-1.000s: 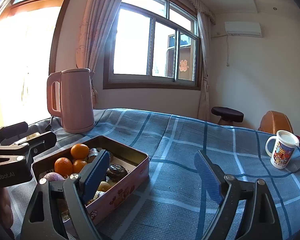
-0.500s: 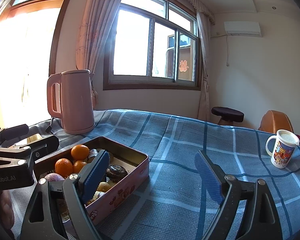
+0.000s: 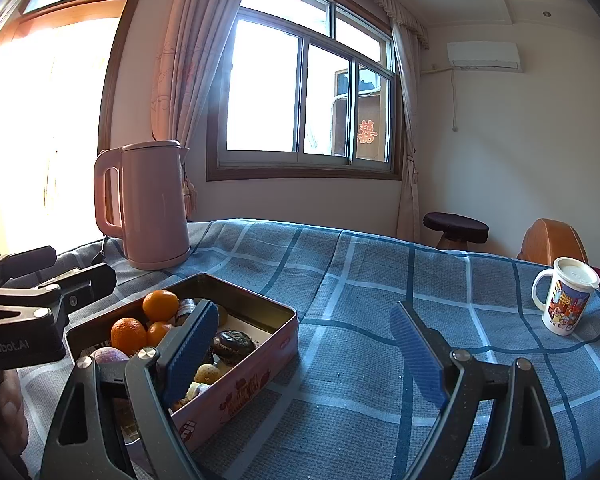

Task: Organize fruits

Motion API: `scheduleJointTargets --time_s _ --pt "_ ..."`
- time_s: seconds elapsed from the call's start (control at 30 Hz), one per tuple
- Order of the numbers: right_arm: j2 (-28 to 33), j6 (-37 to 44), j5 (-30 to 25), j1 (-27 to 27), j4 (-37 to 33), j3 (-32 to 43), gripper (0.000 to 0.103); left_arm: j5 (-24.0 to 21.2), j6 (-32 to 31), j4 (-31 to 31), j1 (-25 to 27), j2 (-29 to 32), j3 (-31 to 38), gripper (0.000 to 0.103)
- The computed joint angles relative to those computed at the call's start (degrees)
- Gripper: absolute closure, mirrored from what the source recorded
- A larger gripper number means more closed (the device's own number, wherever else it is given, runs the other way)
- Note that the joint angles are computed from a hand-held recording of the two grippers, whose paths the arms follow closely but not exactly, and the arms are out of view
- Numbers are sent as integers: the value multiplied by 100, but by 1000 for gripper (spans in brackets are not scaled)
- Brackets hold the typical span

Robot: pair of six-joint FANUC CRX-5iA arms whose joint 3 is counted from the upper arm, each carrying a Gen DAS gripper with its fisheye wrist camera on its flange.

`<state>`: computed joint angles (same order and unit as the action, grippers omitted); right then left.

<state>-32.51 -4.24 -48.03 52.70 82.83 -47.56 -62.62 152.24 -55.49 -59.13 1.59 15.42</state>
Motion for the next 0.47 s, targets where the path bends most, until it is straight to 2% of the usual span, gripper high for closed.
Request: scheduleJointTargets --time_s 0.47 --pt "-84 -74 104 -54 25 -57 9 22 -9 -225 -153 -28 -70 0"
